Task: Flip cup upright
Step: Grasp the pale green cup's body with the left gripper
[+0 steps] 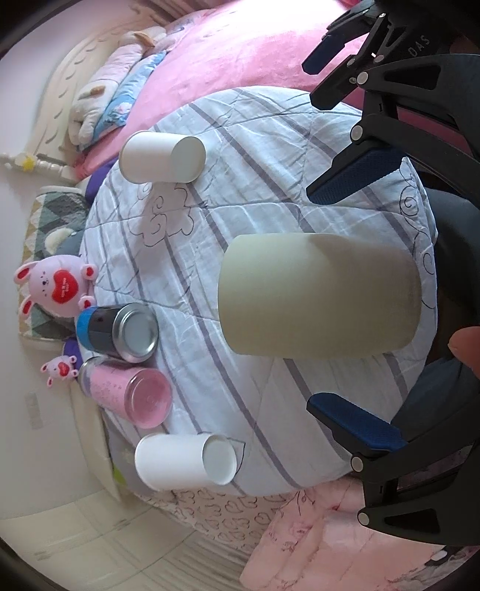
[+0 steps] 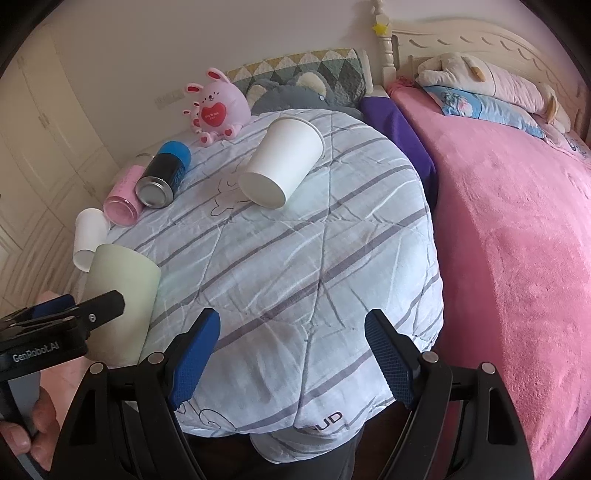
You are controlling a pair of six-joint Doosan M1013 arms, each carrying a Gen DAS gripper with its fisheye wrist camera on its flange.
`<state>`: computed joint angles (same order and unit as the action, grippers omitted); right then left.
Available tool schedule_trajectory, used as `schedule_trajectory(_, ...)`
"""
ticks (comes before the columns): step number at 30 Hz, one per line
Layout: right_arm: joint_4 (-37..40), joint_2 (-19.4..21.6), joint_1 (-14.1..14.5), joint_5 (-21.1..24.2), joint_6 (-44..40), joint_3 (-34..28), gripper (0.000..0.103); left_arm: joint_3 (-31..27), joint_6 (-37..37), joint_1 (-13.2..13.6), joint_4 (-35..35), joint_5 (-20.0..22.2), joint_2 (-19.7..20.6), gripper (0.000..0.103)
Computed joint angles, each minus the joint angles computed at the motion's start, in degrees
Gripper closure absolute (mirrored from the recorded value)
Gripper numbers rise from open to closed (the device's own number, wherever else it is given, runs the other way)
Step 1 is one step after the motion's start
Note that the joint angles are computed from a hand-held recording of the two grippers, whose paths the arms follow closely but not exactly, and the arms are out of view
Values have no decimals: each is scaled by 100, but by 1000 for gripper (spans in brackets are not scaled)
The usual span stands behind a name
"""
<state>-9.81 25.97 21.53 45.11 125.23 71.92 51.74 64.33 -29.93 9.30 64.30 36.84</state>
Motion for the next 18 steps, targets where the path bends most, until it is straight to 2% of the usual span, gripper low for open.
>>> schedule_trajectory(13, -258, 187, 79, 390, 218, -301, 21, -267, 244, 128, -389, 210, 257, 1)
schedule_trajectory(16, -296, 220, 92, 463, 242, -355, 21, -297, 274, 176, -579, 236, 298, 17)
schedule_trajectory(18, -318, 233, 103, 498, 254, -381, 21, -291, 347, 227, -833, 223, 301, 22)
